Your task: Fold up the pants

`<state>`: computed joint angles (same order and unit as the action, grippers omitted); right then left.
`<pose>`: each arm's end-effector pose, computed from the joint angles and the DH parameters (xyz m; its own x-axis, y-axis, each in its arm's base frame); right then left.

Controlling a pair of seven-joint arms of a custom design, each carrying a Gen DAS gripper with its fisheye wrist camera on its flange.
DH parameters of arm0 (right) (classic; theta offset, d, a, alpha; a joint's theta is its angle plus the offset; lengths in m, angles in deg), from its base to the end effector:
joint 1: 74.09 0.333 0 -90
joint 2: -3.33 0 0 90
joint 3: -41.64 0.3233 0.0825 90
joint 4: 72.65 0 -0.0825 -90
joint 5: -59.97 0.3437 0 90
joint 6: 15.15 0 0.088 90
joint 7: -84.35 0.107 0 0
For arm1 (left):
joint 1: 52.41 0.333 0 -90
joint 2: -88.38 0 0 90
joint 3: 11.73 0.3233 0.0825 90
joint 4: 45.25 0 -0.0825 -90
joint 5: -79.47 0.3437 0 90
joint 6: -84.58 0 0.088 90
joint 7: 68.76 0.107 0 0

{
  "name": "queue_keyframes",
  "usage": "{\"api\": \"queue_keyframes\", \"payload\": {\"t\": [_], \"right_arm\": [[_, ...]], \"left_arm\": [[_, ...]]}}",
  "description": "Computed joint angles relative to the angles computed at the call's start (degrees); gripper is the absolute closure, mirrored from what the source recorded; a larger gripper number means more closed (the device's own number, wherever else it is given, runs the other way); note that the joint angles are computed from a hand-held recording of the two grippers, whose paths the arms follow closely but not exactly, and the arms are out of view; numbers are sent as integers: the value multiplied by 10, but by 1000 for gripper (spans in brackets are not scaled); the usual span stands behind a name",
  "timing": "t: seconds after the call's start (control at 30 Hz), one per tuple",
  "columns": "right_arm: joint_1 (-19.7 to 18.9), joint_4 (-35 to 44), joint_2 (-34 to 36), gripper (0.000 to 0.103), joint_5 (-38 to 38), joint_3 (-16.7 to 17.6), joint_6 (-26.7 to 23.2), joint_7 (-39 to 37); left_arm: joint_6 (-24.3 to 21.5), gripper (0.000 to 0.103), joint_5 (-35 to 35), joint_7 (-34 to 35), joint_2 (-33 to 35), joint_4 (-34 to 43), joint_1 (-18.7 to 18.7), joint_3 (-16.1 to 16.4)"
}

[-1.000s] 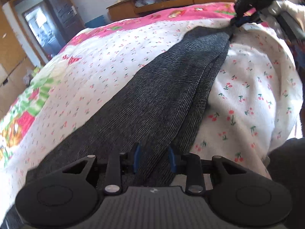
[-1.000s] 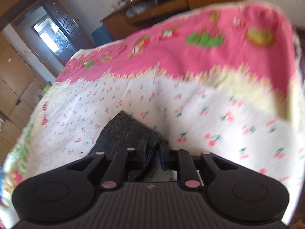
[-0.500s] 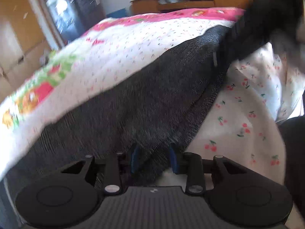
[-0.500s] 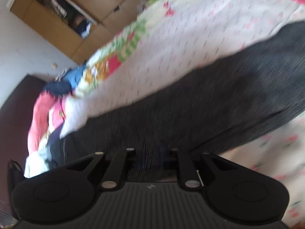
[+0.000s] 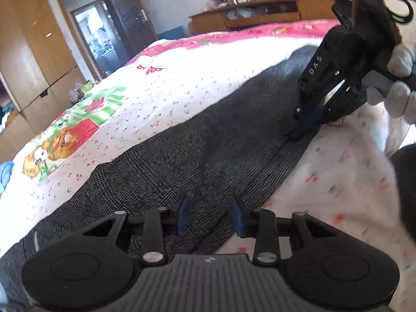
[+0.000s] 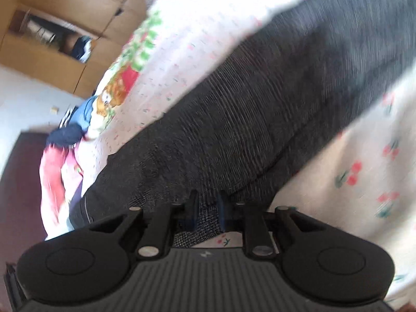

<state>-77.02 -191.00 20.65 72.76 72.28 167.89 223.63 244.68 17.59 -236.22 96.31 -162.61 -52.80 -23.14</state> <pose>0.5595 0.2380 0.4396 -0.3542 -0.5814 -0.7325 -0.6797 0.6980 -0.2254 0.5704 -0.0730 0.4534 -0.7628 -0.5729 -0.2997 -0.2458 0.6857 -0.6851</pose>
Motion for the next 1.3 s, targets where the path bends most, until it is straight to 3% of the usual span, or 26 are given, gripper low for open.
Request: {"api": "queue_keyframes", "payload": {"t": [0.07, 0.13, 0.17, 0.23, 0.3, 0.4, 0.47, 0.57, 0.67, 0.7, 0.77, 0.83, 0.9, 1.0, 1.07, 1.13, 1.2, 1.23, 1.3], "right_arm": [[-24, -14, 1, 88, 11, 28, 33, 9], [-84, -27, 17, 87, -4, 95, 72, 40], [-89, -29, 25, 87, -4, 102, 84, 44], [-63, -19, 27, 87, 2, 74, 79, 52], [-64, -19, 30, 87, -8, 73, 88, 68], [-16, -14, 37, 87, -8, 26, 114, 95], [-10, -11, 49, 86, -17, 21, 136, 113], [24, 2, 48, 86, -30, -19, 122, 122], [4, -16, 33, 83, -52, -2, 124, 156], [-14, -24, 29, 83, -67, 16, 125, 168], [-17, -37, 12, 75, -83, 18, 120, 183], [14, -33, 7, 72, -89, -14, 112, 186], [51, -20, 11, 70, -87, -51, 104, 197], [30, -8, 24, 64, -116, -30, 107, 223], [28, -4, 27, 59, -131, -29, 108, 237], [25, -5, 25, 60, -145, -26, 103, 255], [-3, -10, 32, 60, -186, 0, 120, 303], [7, -7, 34, 59, -177, -8, 119, 301], [75, 9, 37, 59, -149, -77, 115, 291]], "left_arm": [[2, 54, 9, 23, 7, 2, 1, -1], [2, 54, -10, 58, 5, -3, 5, -5], [3, 54, -18, 67, 6, -3, 5, -7], [-4, 54, -23, 70, 9, 3, 3, -8], [-9, 54, -33, 88, 6, 1, 2, -10], [1, 54, -53, 119, 12, 5, -3, -13], [12, 54, -55, 123, 20, 11, -8, -15], [12, 54, -59, 119, 27, 19, -9, -19], [16, 53, -77, 136, 32, 27, -7, -25], [9, 53, -89, 158, 28, 24, -3, -27], [15, 53, -129, 223, 28, 21, -1, -31], [36, 53, -188, 301, 36, 27, -5, -35], [53, 53, -222, 331, 44, 37, -13, -34], [61, 50, -261, 357, 48, 49, -20, -30], [56, 50, -274, 350, 48, 53, -22, -24], [44, 49, -265, 312, 43, 52, -23, -17], [38, 49, -241, 274, 47, 59, -23, -12], [34, 50, -232, 256, 52, 65, -22, -12], [8, 49, -183, 189, 52, 67, -17, -8]]}}
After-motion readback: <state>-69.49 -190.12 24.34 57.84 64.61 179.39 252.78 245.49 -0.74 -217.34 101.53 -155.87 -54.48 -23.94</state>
